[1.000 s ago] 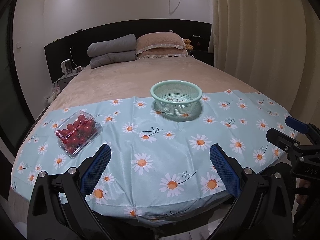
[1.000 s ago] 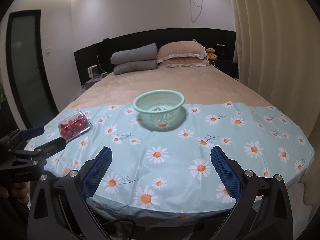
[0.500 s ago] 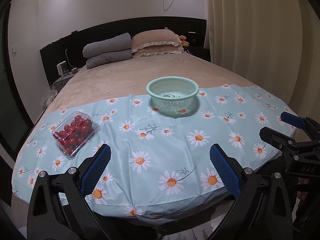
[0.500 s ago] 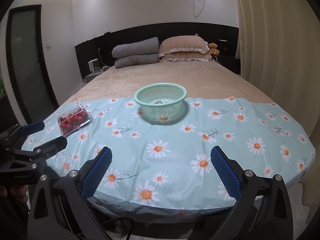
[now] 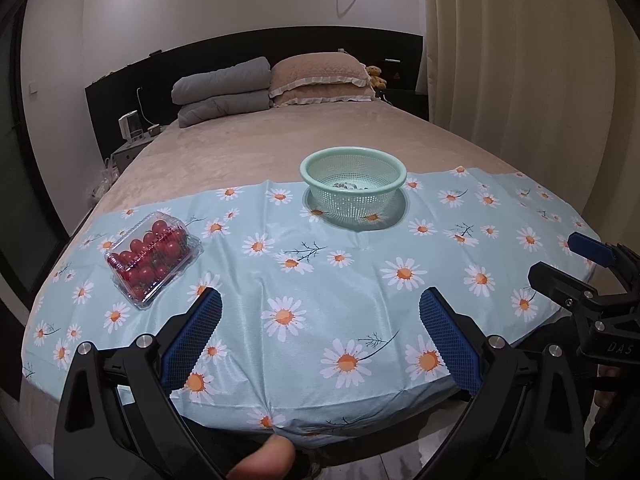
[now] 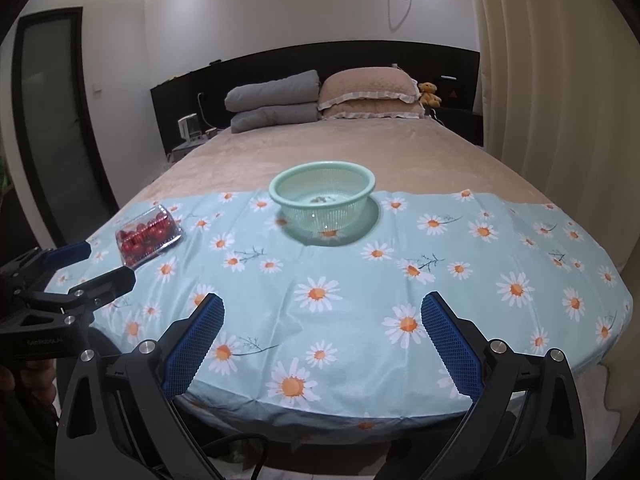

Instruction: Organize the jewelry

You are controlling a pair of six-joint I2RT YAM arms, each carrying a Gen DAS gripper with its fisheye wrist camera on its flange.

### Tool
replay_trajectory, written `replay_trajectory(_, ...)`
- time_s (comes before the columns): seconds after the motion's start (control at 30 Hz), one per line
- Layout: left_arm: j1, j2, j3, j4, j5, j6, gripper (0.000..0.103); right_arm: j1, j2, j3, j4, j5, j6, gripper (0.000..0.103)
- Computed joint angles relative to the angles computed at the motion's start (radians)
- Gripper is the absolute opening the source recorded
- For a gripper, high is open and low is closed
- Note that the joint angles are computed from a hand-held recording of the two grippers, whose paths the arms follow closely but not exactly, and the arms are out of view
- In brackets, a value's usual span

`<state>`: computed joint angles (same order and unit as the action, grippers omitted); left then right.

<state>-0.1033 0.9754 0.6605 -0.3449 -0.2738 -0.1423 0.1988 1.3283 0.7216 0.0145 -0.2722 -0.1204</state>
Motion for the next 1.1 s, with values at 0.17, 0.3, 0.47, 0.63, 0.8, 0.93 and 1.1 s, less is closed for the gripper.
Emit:
replay_trajectory(0.17, -0.001, 0.009, 0.002, 0.002, -0.005, 0.004, 0.097, -0.001, 0.004, 0.001, -0.002, -0.006, -0.007, 0.095)
replay_trajectory(0.3, -0.016, 0.005, 0.000, 0.003, -0.024, 0.012, 0.097, 0.003, 0.005, 0.000, -0.006, -0.001, -0.014, 0.095)
replay_trajectory(0.47, -0.030, 0.015, -0.004, 0.011, -0.044, 0.013, 0.097, 0.003, 0.011, 0.003, -0.010, 0.003, -0.014, 0.095)
replay_trajectory(0.63, -0.024, 0.024, -0.001, 0.005, -0.034, 0.011, 0.097, 0.008, 0.016, 0.005, -0.013, 0.006, -0.016, 0.095)
replay_trajectory(0.8, -0.006, -0.004, -0.025, 0.027, 0.003, 0.021, 0.097, 0.013, 0.022, 0.004, -0.011, 0.010, -0.022, 0.095)
replay_trajectory(0.93, -0.021, 0.012, -0.022, 0.027, -0.027, 0.019, 0.097, 0.016, 0.027, 0.005, -0.010, 0.011, -0.020, 0.095)
replay_trajectory(1.1, -0.039, 0.017, -0.019, 0.027, -0.062, 0.017, 0.097, 0.010, 0.035, 0.007, -0.012, 0.004, -0.026, 0.095)
